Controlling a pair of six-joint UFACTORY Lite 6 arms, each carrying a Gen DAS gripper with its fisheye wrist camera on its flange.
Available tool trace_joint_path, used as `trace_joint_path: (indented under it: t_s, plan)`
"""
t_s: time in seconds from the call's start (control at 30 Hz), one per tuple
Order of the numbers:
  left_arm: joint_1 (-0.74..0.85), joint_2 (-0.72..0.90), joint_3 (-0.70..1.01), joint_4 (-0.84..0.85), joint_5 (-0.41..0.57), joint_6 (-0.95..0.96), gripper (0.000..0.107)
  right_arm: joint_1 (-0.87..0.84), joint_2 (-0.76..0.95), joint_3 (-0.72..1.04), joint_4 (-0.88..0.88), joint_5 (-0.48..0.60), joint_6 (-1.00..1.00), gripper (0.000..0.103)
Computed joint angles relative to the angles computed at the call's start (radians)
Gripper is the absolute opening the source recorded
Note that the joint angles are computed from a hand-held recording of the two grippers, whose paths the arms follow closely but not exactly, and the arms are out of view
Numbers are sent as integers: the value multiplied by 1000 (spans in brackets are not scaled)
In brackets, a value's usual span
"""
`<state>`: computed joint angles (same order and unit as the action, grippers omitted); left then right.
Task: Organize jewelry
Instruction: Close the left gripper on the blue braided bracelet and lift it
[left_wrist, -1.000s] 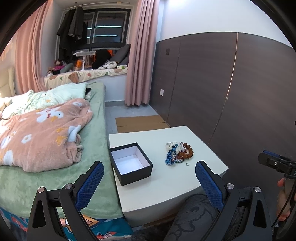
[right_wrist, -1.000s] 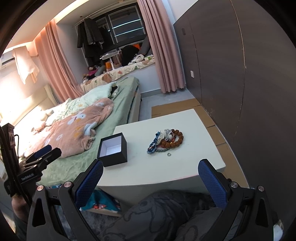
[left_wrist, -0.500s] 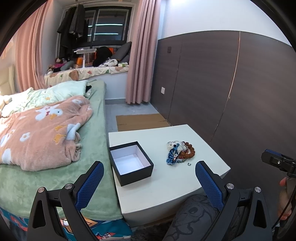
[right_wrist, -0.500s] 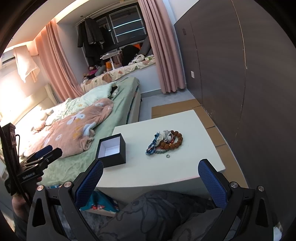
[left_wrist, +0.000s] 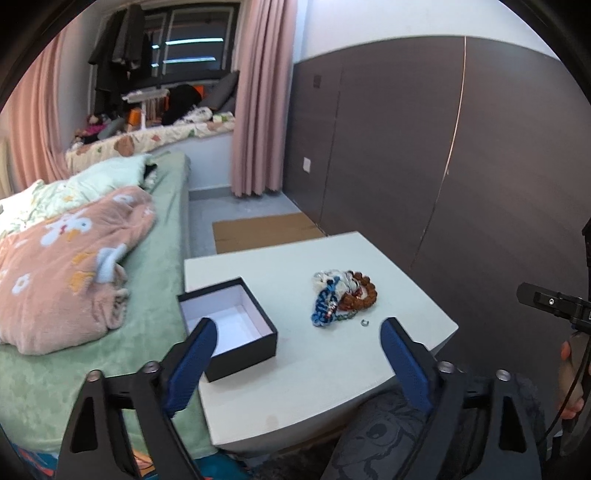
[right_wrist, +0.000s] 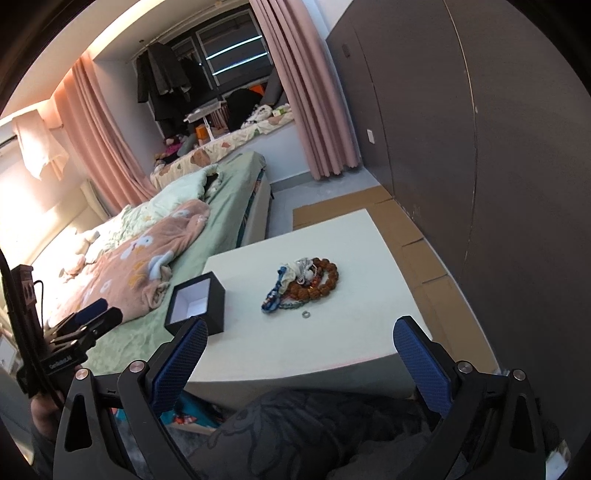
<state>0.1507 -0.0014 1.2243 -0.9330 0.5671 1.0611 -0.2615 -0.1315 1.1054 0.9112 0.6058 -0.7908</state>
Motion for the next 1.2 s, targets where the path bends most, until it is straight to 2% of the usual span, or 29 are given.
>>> trace_joint_path:
  t_s: [0.3,0.43,0.63,0.73,0.83,1.03,1.17,1.2]
  plan:
    - [-120,207,147,64,-44,-102,74,-20,254,143,26,31,-24,87]
    - [-165,299,231,108,-48,-158,73,-21,373,244,21,54,-8,82]
    - [-216,447,375,181,-44,-254,68,-29,531,409,5,96,31,81]
    - [-239,527,458,211,-37,-298,66,-31,613,504,-9,119,61,79]
    - [-267,613,550,265,-39,-363,63,-34,705,616,-18,161,94,73]
    - [-301,814,791,392,4,-510,61,-38,873,826,-48,233,173,71]
    - [-323,939,945,486,41,-604,60,-36,1013,1020,-66,312,230,68]
    - [-329,983,1002,528,60,-648,56,-35,1059,1089,-79,337,256,67]
